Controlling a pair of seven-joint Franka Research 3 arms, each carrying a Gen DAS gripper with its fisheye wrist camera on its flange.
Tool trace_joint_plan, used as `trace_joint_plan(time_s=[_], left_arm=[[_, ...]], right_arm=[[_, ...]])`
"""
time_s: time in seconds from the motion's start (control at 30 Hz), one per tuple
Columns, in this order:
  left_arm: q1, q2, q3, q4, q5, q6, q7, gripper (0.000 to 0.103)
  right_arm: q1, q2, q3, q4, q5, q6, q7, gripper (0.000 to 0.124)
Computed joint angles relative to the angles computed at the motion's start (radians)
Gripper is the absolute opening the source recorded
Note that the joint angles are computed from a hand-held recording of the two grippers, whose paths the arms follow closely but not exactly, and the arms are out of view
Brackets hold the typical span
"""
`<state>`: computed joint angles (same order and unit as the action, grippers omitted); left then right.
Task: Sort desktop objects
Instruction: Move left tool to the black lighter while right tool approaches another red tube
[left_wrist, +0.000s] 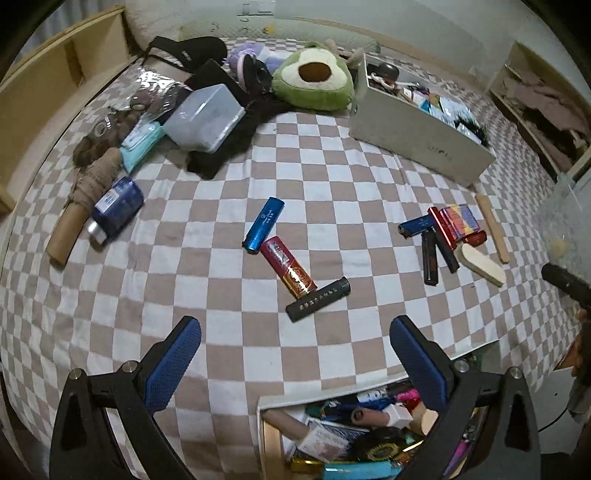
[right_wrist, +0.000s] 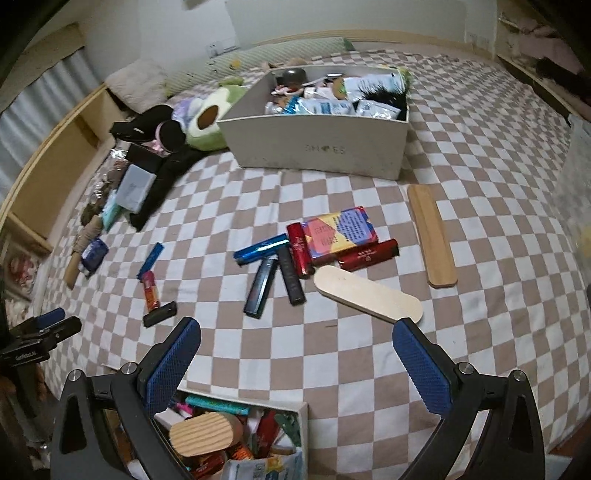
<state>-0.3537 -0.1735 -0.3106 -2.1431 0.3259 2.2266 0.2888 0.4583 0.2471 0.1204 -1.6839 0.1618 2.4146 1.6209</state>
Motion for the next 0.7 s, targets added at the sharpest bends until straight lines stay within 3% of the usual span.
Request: trace_joint_plan(time_s=[0.3, 0.7], left_arm=[[0.007, 0.099, 0.035, 0.027, -0.177, 0.08, 0.102, 0.103], [0.013, 0.291, 0.043, 0.213, -0.144, -0.085, 0.017, 0.103]], right_arm=[[0.003, 0.102, -0.011, 0.11, 0.001, -0.105, 0.062, 0.103], [0.013, 0.166, -0.032, 0.19, -0.037, -0.145, 0.11, 0.103]])
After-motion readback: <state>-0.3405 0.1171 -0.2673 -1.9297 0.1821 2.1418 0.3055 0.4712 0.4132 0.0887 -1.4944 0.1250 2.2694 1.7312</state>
